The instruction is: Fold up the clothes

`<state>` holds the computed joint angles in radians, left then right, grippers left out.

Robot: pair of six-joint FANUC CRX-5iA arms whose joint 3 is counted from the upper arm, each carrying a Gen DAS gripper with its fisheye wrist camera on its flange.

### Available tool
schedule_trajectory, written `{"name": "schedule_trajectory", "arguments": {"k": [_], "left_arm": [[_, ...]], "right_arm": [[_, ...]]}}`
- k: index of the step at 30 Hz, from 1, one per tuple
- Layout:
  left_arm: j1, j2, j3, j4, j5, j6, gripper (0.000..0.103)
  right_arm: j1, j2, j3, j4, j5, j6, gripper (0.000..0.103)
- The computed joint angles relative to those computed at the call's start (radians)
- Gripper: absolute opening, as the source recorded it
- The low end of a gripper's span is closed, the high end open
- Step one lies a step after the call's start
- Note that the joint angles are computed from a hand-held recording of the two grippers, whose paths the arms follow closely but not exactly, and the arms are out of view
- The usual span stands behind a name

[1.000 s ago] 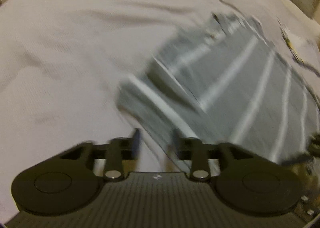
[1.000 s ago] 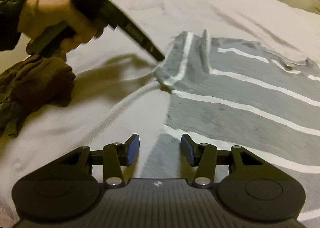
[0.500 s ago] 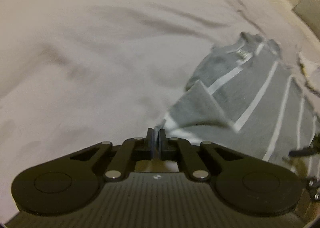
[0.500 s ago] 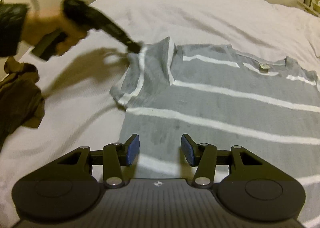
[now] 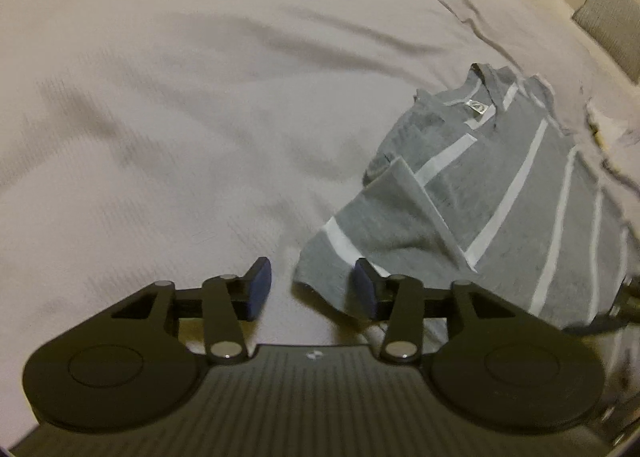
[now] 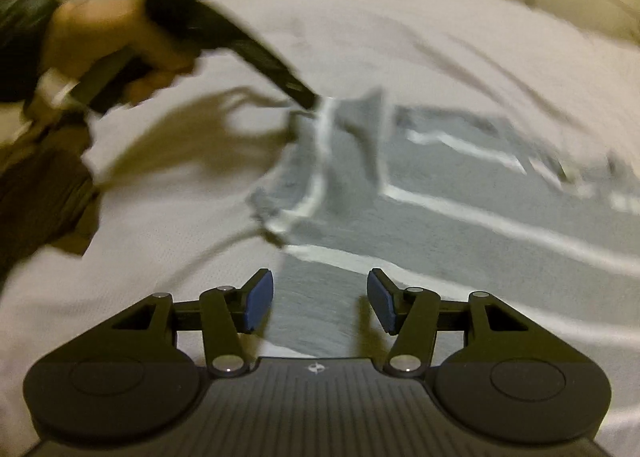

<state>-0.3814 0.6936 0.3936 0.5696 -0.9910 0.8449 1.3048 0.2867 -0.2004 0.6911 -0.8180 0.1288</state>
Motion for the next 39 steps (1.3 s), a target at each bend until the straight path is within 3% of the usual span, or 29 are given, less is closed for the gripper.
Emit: {"name": "schedule_trajectory", "arguments": {"k": [1, 2, 3, 9, 11, 12, 16, 20, 23, 27, 29, 33, 36, 39], "left_arm": [[0.008, 0.023, 0.021, 0.024, -0.033, -0.005, 0.024], [0.013, 0.029, 0.027, 0.036, -0.045, -0.006, 0.005], [0.019, 0.035, 0.032, 0.048, -0.056, -0.007, 0.002], [0.027, 0.032, 0.028, 0.089, -0.064, -0.025, 0.001], [0.024, 0.019, 0.017, 0.081, -0.047, -0.030, 0.000], [0.023, 0.012, 0.011, 0.077, -0.039, -0.032, 0.000], [0.036, -0.032, -0.042, 0.101, -0.016, -0.063, 0.000], [0.025, 0.004, 0.014, -0.016, -0.063, 0.003, 0.005], [0.026, -0.017, -0.030, -0.020, -0.001, 0.023, 0.010], [0.024, -0.088, -0.096, -0.065, 0.113, 0.060, 0.011], [0.015, -0.128, -0.146, -0.020, 0.165, -0.002, 0.012], [-0.027, -0.115, -0.151, 0.128, 0.135, -0.156, 0.012], [-0.070, -0.050, -0.095, 0.165, 0.112, -0.181, 0.013], [-0.090, 0.017, 0.014, 0.000, 0.083, -0.085, 0.015]], "right_arm": [[0.002, 0.020, 0.019, 0.011, 0.004, 0.048, 0.055], [0.003, 0.041, 0.040, 0.022, 0.007, 0.097, 0.054], [0.004, 0.068, 0.063, 0.041, -0.001, 0.149, 0.052], [0.002, 0.266, 0.262, 0.098, -0.181, 0.477, 0.041], [-0.003, 0.285, 0.278, 0.107, -0.190, 0.512, 0.018], [-0.007, 0.283, 0.275, 0.110, -0.181, 0.518, 0.000], [-0.007, 0.165, 0.134, 0.216, -0.064, 0.378, 0.002], [-0.010, 0.170, 0.166, 0.052, -0.057, 0.523, 0.003], [-0.013, 0.198, 0.206, -0.044, -0.072, 0.601, 0.014], [0.004, 0.164, 0.172, -0.028, -0.046, 0.495, 0.023], [0.018, 0.145, 0.157, -0.020, -0.040, 0.436, 0.025], [0.039, 0.108, 0.126, 0.007, -0.049, 0.293, 0.026], [0.048, 0.082, 0.099, 0.015, -0.081, 0.189, 0.026], [0.053, 0.064, 0.076, -0.002, -0.117, 0.140, 0.026]]}}
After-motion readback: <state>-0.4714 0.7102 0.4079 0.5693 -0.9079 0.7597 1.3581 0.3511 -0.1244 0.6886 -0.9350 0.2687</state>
